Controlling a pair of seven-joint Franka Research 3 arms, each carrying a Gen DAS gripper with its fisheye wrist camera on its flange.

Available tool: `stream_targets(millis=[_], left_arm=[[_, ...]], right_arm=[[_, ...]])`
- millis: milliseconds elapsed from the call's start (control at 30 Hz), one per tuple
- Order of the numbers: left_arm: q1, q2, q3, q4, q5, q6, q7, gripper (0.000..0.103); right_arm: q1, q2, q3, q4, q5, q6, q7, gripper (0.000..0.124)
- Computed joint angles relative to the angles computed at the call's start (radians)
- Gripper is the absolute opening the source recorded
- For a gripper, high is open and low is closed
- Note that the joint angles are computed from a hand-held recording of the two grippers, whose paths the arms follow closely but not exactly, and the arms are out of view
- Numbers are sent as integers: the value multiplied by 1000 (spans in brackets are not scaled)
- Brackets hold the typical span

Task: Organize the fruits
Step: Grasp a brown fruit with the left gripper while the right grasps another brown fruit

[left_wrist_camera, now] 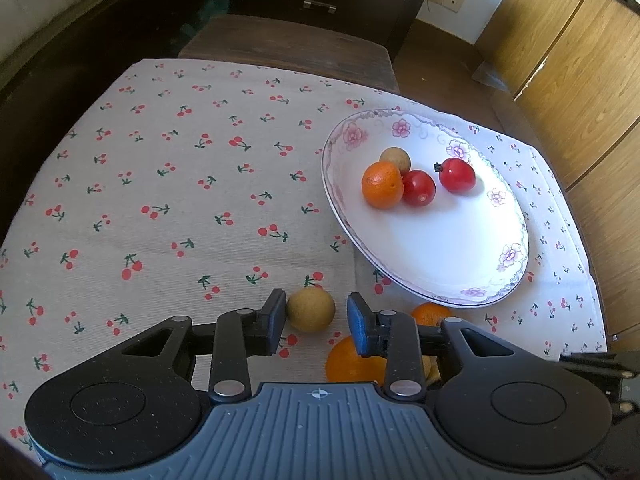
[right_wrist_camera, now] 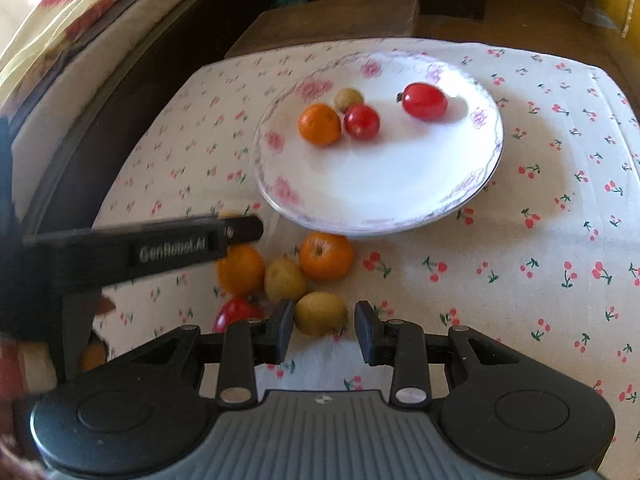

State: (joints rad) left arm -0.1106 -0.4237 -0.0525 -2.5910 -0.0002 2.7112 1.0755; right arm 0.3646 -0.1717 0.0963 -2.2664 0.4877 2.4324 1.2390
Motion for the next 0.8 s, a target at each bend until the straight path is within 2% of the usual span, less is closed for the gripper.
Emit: stream_targets(millis=[200, 467, 700, 800], left_arm=[[-4, -1, 3, -1, -4, 1, 9, 42], [4, 7, -8, 3, 13, 6, 4, 42], [6, 2, -8, 2, 33, -4, 11, 41], [11, -8, -9, -6, 48, -12, 26, 40]], right_arm=[[9, 2, 8, 0, -17, -1, -15, 35], [16, 14, 24, -15, -67, 79, 30, 35], [19, -50, 39, -86, -151, 131, 92, 31], [21, -111, 28, -143, -129, 140, 113, 31]])
